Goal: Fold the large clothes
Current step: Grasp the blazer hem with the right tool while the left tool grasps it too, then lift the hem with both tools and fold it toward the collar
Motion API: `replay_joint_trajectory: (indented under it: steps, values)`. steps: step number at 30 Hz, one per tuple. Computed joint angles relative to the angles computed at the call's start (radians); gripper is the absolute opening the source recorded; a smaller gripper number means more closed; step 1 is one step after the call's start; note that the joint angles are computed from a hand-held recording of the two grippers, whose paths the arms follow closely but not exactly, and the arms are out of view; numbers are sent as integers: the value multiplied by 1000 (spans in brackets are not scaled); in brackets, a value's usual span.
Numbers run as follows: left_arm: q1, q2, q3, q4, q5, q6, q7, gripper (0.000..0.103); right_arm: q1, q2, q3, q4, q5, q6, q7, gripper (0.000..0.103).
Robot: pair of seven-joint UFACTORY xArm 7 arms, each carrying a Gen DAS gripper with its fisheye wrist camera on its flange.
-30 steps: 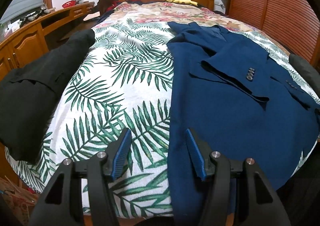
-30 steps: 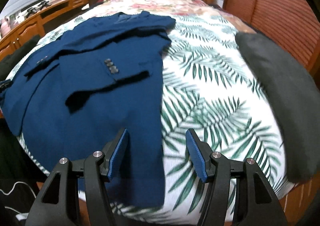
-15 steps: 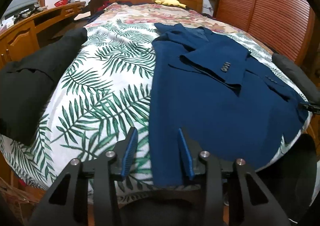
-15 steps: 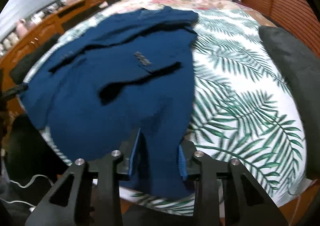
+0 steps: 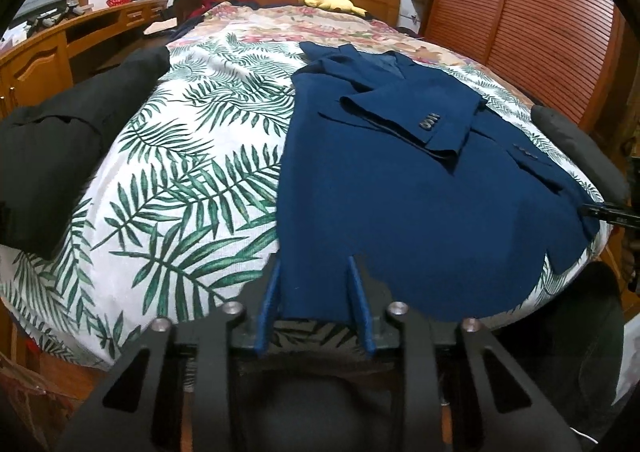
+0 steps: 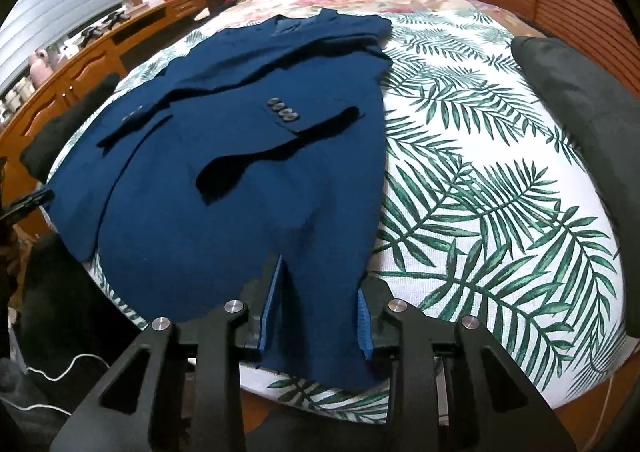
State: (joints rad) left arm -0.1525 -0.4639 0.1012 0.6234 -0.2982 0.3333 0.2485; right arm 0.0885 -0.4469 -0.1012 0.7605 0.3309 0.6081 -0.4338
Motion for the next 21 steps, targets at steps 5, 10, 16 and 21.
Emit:
replay_joint_trajectory:
  steps: [5,10,16,21]
  values:
    - [30,-28,-45,20,54,-11,-63,3,10,-11,9,-1,-1,-56,-1,7]
    - [-5,-70,-49,95,71,-27,-70,2,69,-36,-33,44,81,-107,-51,2]
    - [-41,-23,-52,290,76,3,-77,2,125,-46,-34,167,134,-148,-67,1]
    - [-33,47,-76,480,101,39,-78,2,132,-27,7,303,88,-165,-43,1]
